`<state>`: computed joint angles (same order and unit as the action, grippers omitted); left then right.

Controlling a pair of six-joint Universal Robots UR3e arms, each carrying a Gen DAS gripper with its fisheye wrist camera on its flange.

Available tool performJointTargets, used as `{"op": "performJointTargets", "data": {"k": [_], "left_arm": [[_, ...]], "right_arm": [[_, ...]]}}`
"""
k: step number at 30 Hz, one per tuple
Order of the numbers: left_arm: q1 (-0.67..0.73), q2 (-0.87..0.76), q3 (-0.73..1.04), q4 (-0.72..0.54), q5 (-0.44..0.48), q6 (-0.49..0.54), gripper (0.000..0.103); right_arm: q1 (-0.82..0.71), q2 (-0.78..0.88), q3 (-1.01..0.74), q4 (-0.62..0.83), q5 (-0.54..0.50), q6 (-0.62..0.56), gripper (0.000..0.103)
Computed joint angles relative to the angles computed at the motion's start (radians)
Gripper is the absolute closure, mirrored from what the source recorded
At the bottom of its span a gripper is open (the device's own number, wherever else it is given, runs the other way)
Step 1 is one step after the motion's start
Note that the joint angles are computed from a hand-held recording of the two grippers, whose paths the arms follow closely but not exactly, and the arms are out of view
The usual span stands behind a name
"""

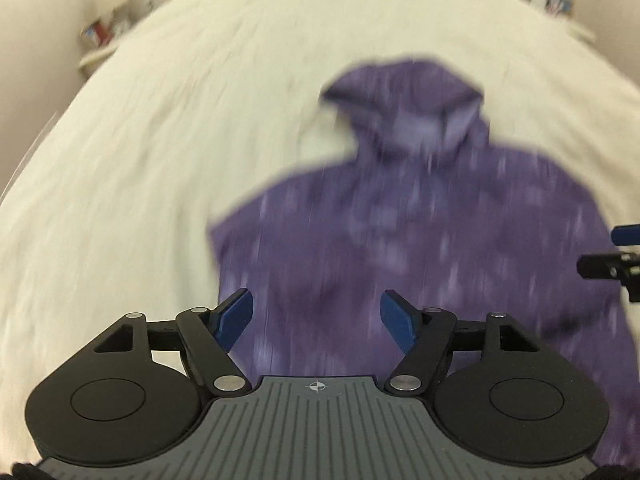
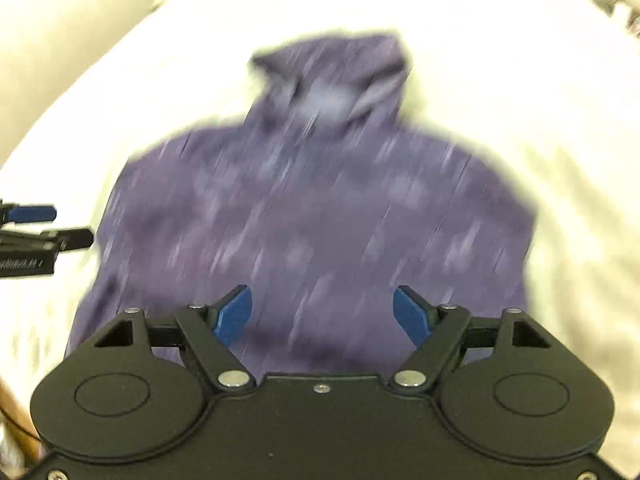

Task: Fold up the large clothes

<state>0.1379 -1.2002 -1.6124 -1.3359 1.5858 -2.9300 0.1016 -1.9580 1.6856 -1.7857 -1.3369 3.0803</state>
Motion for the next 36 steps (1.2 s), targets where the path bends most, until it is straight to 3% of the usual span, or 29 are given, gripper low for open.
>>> {"op": "performJointTargets", "data": {"k": [5, 9, 17, 24, 25, 26, 27, 32, 34, 35, 36], "left_arm": [[-0.082, -0.322, 0.125, 0.297, 0.044, -0.039, 0.033], [-0.124, -0.575, 0.262, 0.413, 0.093, -0.033, 0.033], [-0.115, -0.876, 0.478, 0.484, 0.094, 0.035, 0.033], [-0.102, -0.951, 0.551, 0.519, 0.036, 0.046, 0.033], [-0.101, -0.954, 0.552, 0.527, 0.03, 0.044, 0.033], [-0.103, -0.958, 0.554, 0.534, 0.027, 0.046, 0.033], [-0.105, -0.979, 0.578, 0.529, 0.031, 0.053, 0.033], [-0.127, -1.035, 0.583, 0.598, 0.078, 0.117, 0.033], [-0.143, -1.053, 0.576, 0.631, 0.109, 0.158, 0.046], [-0.146, -1.056, 0.57, 0.647, 0.111, 0.178, 0.078], [-0.137, -1.05, 0.567, 0.644, 0.09, 0.164, 0.1]], "right_arm": [[-0.035, 0.261, -0.102, -0.269, -0.051, -0.008, 0.025], [-0.027, 0.492, -0.249, -0.381, -0.075, -0.006, 0.03], [-0.015, 0.84, -0.503, -0.429, -0.079, -0.018, 0.036], [-0.014, 0.993, -0.619, -0.471, -0.094, 0.011, 0.041], [-0.012, 1.012, -0.647, -0.468, -0.097, 0.019, 0.046], [-0.008, 1.034, -0.681, -0.461, -0.099, 0.03, 0.062], [-0.008, 1.046, -0.709, -0.447, -0.09, 0.036, 0.088], [0.019, 1.01, -0.733, -0.479, 0.033, -0.077, 0.091], [0.03, 0.983, -0.727, -0.485, 0.062, -0.121, 0.091], [0.032, 0.971, -0.724, -0.487, 0.074, -0.132, 0.091], [0.032, 0.961, -0.724, -0.485, 0.08, -0.138, 0.091]]}}
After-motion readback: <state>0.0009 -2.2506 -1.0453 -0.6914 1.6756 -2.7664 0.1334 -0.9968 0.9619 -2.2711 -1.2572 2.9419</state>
